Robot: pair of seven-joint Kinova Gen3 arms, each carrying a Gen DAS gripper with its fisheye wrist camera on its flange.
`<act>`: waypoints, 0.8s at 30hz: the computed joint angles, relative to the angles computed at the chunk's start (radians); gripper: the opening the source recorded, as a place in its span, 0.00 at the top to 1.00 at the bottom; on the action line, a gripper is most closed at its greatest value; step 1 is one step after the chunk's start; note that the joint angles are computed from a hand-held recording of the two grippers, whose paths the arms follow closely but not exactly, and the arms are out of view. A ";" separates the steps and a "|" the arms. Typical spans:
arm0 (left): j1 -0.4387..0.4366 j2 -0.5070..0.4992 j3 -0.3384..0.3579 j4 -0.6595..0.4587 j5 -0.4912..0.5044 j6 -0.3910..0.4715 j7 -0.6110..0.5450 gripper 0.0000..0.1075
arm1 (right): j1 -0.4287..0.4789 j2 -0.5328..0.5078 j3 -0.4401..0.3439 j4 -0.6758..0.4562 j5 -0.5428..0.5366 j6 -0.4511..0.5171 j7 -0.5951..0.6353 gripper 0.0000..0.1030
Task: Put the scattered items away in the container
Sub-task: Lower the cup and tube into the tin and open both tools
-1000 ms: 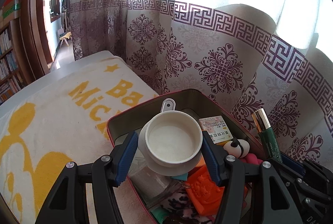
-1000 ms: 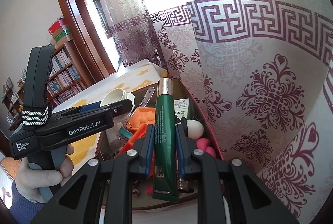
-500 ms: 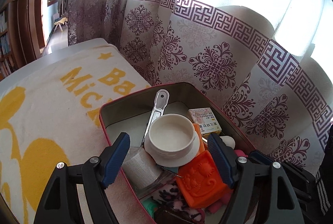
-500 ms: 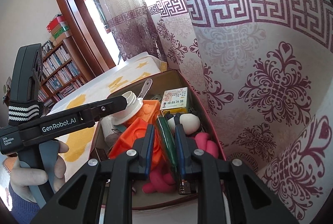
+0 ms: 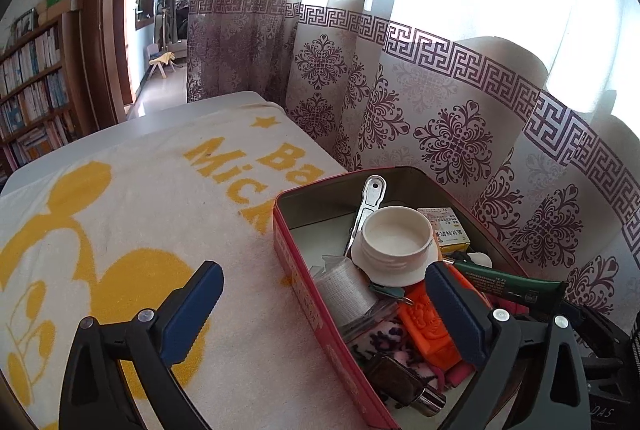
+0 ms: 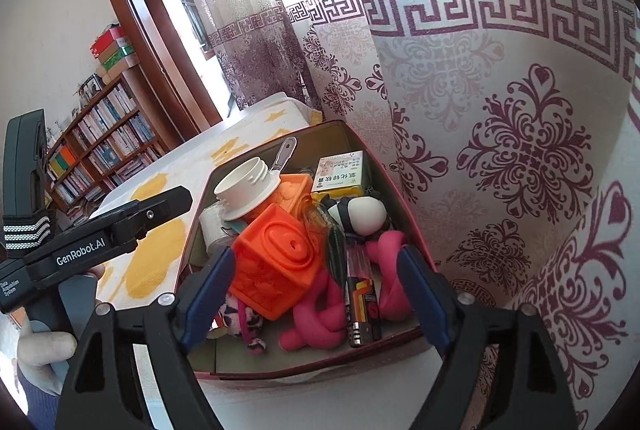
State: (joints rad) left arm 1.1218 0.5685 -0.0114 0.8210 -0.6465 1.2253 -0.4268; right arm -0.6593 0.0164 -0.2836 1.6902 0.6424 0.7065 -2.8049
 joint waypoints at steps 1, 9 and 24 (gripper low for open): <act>0.016 0.007 -0.011 -0.011 -0.013 0.026 0.014 0.05 | -0.001 -0.003 -0.003 -0.001 0.001 0.005 0.004 0.16; 0.087 0.015 -0.033 -0.022 -0.076 0.108 0.087 0.05 | -0.010 -0.038 -0.037 0.005 0.060 0.025 -0.016 0.15; 0.134 0.016 0.000 -0.089 -0.075 0.251 0.122 0.05 | -0.032 -0.056 -0.080 -0.022 -0.042 0.122 0.170 0.14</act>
State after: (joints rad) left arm 1.2560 0.5849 -0.0114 0.7322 -0.7217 1.4761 -0.3052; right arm -0.6910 -0.0391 -0.3639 1.6687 0.6006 0.8286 -2.6349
